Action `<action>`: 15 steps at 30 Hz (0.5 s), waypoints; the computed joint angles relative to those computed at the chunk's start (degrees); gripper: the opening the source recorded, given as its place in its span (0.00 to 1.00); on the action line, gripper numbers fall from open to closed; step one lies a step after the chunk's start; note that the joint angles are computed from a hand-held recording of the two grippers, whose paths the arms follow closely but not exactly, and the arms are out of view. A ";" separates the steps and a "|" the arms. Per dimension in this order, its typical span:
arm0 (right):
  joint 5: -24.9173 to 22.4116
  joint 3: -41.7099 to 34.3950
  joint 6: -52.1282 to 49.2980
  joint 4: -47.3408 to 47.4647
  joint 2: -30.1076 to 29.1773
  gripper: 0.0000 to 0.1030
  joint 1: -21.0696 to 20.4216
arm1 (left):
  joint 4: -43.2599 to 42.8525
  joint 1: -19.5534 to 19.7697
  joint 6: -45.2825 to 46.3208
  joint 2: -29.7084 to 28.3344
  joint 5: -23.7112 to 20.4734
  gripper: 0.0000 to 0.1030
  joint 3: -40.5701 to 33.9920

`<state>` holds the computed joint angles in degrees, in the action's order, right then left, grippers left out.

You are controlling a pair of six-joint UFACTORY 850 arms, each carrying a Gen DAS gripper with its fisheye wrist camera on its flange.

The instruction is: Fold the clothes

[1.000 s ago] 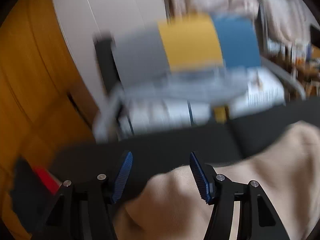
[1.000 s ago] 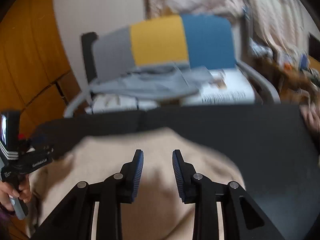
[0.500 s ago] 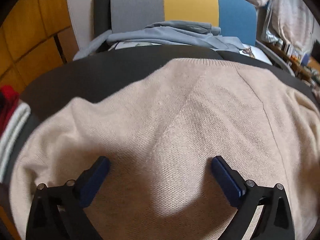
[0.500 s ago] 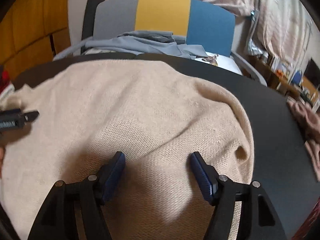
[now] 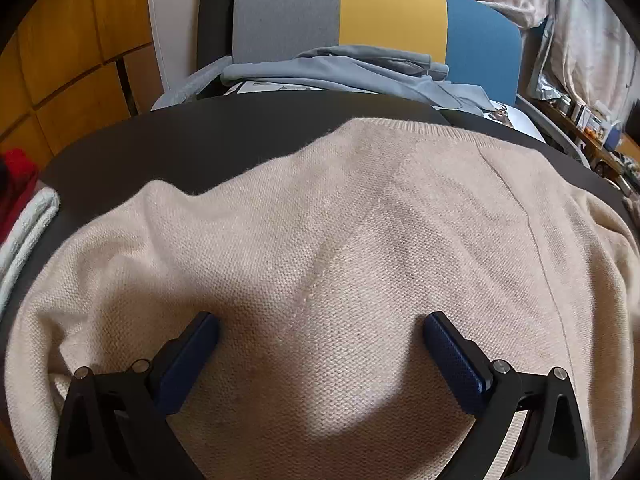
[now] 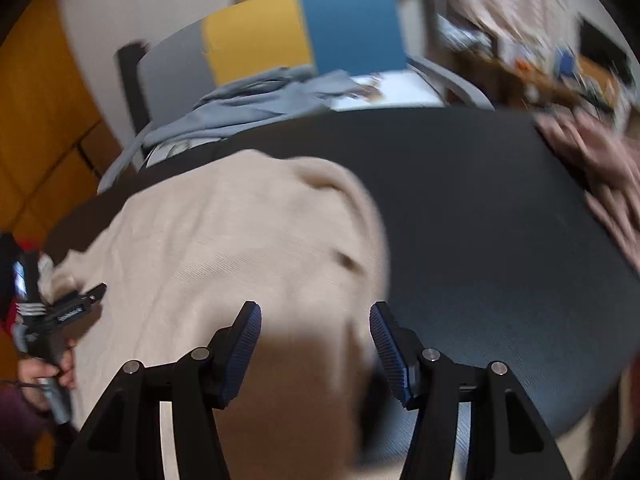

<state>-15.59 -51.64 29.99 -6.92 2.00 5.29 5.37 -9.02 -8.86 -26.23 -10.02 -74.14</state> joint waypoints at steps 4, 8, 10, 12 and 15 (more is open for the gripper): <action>-2.48 5.10 -12.66 13.35 4.79 0.56 -2.68 | 1.75 -0.16 -1.82 -0.23 0.07 1.00 -0.21; -5.90 6.95 2.51 -2.36 5.28 0.53 0.00 | -2.94 0.24 3.39 -1.58 -0.82 1.00 -2.21; -6.80 8.51 8.26 -6.59 7.00 0.52 0.18 | -6.50 0.79 8.00 -3.11 -1.82 1.00 -4.52; -6.62 10.03 6.76 -3.73 8.49 0.52 -0.30 | -8.05 1.39 9.06 -4.91 -2.89 1.00 -7.14; -7.67 10.30 7.71 -7.03 8.24 0.52 1.33 | -8.60 1.97 9.01 -7.06 -4.17 1.00 -10.34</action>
<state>-23.26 -41.34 37.70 -13.95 10.25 6.62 -3.23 -7.05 0.15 -33.29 -14.19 -84.48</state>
